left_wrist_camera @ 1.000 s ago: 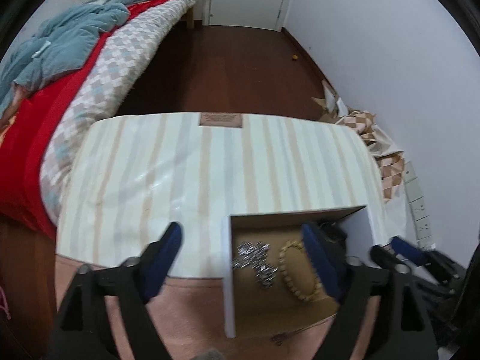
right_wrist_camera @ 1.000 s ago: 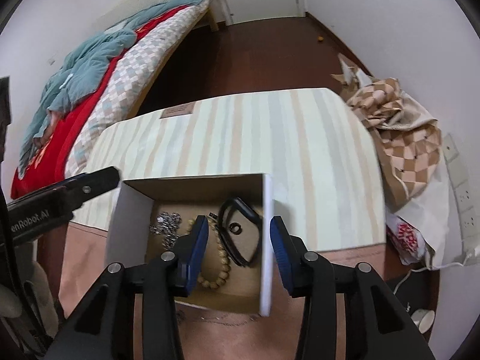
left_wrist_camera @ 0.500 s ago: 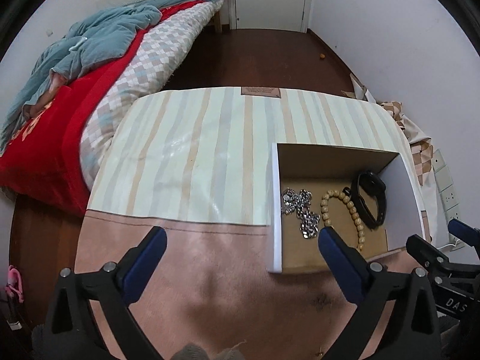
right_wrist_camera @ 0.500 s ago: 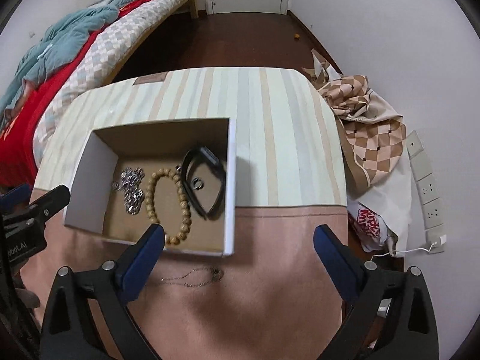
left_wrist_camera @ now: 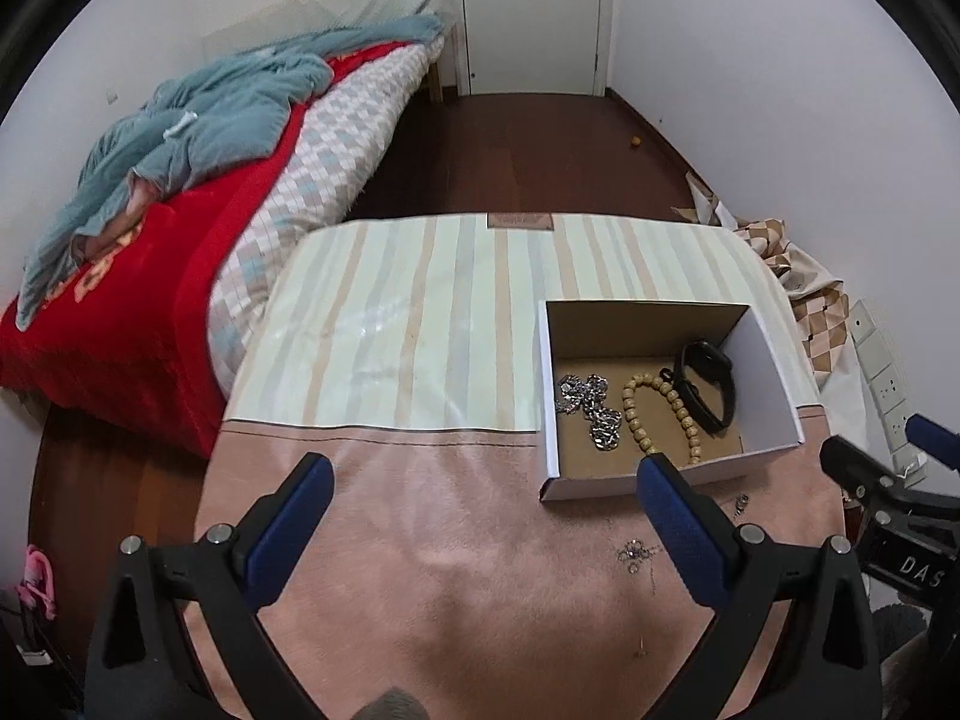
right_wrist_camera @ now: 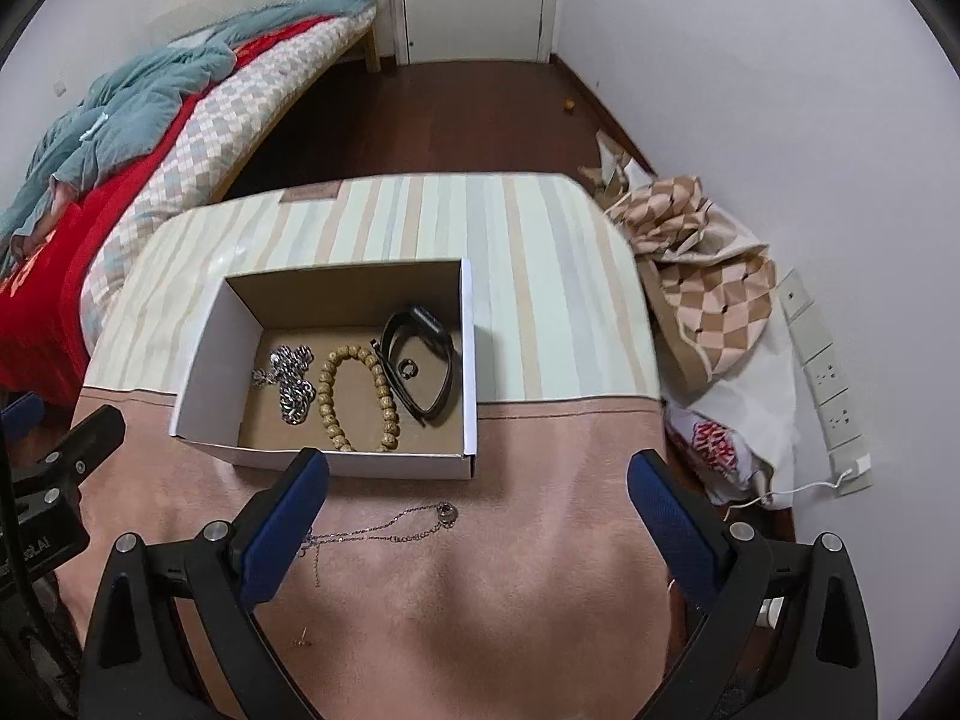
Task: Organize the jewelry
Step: 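Move the left tool toward the small gold earring on the table, then close the left tool on the small gold earring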
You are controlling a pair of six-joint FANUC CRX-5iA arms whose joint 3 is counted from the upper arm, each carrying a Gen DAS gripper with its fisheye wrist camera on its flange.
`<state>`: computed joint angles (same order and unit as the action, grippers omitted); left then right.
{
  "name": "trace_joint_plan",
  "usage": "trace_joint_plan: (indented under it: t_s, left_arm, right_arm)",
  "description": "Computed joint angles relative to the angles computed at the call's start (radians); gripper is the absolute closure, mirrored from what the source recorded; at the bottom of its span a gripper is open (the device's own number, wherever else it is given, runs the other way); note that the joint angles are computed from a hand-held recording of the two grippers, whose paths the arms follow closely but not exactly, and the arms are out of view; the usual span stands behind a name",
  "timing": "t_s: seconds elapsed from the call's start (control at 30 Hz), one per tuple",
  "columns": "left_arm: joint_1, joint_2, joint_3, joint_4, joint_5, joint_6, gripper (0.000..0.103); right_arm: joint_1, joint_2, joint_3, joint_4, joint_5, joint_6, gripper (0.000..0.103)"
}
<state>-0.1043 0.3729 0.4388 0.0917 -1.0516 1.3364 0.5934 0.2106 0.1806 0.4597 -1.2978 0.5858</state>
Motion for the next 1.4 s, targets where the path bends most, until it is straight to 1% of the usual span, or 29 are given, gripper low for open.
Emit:
trace_joint_plan:
  t_s: [0.07,0.23,0.4,0.5,0.63,0.7,0.77,0.8,0.87,0.9,0.93,0.97,1.07,1.13,1.17,1.2,1.23,1.27,1.33,1.37,1.4]
  left_arm:
    - [0.003,-0.031,-0.029,0.009,0.022,-0.011,0.000]
    - [0.007,-0.079,-0.065,0.019,0.039,-0.021,0.000]
    - [0.018,-0.119,-0.103,0.029,0.057,-0.010,0.000]
    - [0.019,-0.127,-0.125,0.019,0.056,0.001,0.000]
    - [0.002,-0.135,-0.182,-0.028,0.050,0.017,0.000]
    - [-0.006,-0.128,-0.209,-0.035,0.030,0.010,0.000]
    - [-0.020,-0.126,-0.253,-0.043,0.022,0.007,0.000]
    - [-0.026,-0.122,-0.267,-0.040,0.014,0.004,0.000]
    - [-0.034,-0.109,-0.288,-0.021,-0.007,-0.004,0.001]
    - [-0.036,-0.107,-0.296,-0.012,-0.010,-0.008,0.001]
    - [-0.040,-0.103,-0.307,0.000,-0.013,-0.015,0.001]
    - [-0.046,-0.099,-0.316,0.007,-0.013,-0.021,0.002]
    - [-0.061,-0.095,-0.337,0.026,-0.006,-0.044,0.009]
    - [-0.073,-0.088,-0.339,0.030,-0.003,-0.052,0.023]
    - [-0.078,-0.086,-0.342,0.033,-0.004,-0.057,0.026]
    - [-0.081,-0.083,-0.343,0.035,-0.003,-0.060,0.034]
    - [-0.082,-0.082,-0.347,0.043,-0.001,-0.070,0.040]
    - [-0.088,-0.090,-0.357,0.038,0.017,-0.075,0.044]
    - [-0.090,-0.096,-0.365,0.042,0.031,-0.086,0.061]
    - [-0.091,-0.098,-0.366,0.044,0.037,-0.088,0.066]
    - [-0.091,-0.098,-0.368,0.051,0.041,-0.092,0.075]
  right_arm:
    - [0.016,-0.019,-0.009,0.026,-0.008,-0.018,0.002]
    - [0.058,-0.059,-0.026,0.084,-0.026,-0.050,0.002]
    - [0.086,-0.097,-0.041,0.103,-0.029,-0.076,0.002]
    - [0.090,-0.119,-0.063,0.071,-0.022,-0.080,0.002]
    - [0.085,-0.139,-0.116,0.002,-0.009,-0.089,0.002]
    - [0.073,-0.157,-0.163,-0.045,0.018,-0.095,0.002]
    - [0.070,-0.175,-0.217,-0.057,0.032,-0.121,0.003]
    - [0.072,-0.185,-0.241,-0.056,0.042,-0.133,0.005]
    - [0.070,-0.201,-0.285,-0.068,0.052,-0.149,0.027]
    - [0.068,-0.207,-0.306,-0.075,0.056,-0.156,0.045]
    - [0.065,-0.212,-0.322,-0.080,0.059,-0.158,0.049]
    - [0.061,-0.218,-0.338,-0.092,0.068,-0.159,0.049]
    - [0.054,-0.230,-0.368,-0.112,0.085,-0.160,0.049]
    - [0.049,-0.227,-0.376,-0.119,0.090,-0.161,0.049]
    - [0.046,-0.225,-0.379,-0.126,0.092,-0.160,0.049]
    - [0.045,-0.224,-0.382,-0.131,0.095,-0.160,0.049]
    - [0.044,-0.223,-0.383,-0.134,0.097,-0.161,0.049]
    - [0.043,-0.222,-0.384,-0.135,0.100,-0.163,0.049]
    - [0.037,-0.221,-0.386,-0.142,0.108,-0.159,0.049]
    - [0.033,-0.220,-0.387,-0.144,0.111,-0.158,0.049]
    - [0.031,-0.219,-0.387,-0.147,0.114,-0.158,0.049]
